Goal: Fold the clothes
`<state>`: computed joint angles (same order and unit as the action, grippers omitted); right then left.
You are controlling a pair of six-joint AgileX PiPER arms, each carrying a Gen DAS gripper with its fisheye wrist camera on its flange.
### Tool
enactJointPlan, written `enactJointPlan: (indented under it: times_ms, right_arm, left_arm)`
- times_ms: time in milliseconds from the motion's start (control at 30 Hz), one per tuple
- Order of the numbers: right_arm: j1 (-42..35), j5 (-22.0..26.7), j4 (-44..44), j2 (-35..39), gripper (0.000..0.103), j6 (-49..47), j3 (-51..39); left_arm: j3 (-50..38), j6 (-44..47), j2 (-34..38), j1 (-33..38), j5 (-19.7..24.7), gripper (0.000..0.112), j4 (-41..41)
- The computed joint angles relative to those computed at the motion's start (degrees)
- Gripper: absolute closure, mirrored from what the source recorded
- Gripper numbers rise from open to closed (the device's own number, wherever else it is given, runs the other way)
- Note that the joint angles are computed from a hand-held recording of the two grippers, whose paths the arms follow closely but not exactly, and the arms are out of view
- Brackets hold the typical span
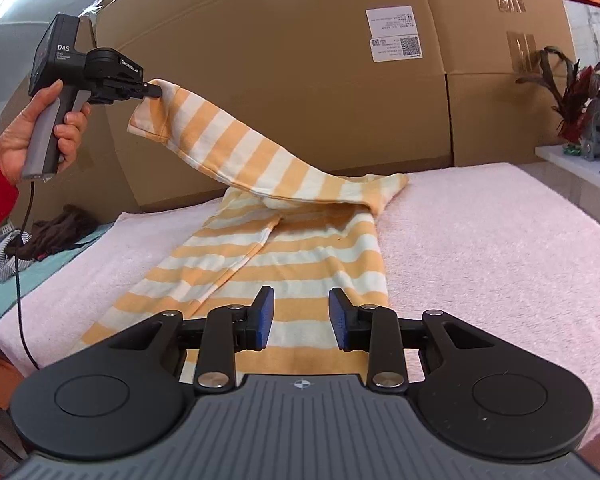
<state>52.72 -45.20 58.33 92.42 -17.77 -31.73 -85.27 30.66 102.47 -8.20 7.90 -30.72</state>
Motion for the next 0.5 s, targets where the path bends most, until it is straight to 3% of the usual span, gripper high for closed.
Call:
enactJointPlan:
  times_ms: [67,300,500]
  right_arm:
    - [-0.20,1.65,3.06,-2.61,0.071,-3.03,1.64]
    - [-0.36,10.92,6.10,-14.78,0.071,-2.80,10.98]
    - [4.50,8.07,14.73,-14.11,0.071,-7.27,11.27]
  left_arm:
    - [-1.96,-6.85,1.07,1.08,0.78,0.112,7.12]
    - [-6.10,-10.94,2.42,3.57,3.04,0.112,12.58]
    - [-8.06,-16.91,2.52,4.07,3.76,0.112,19.71]
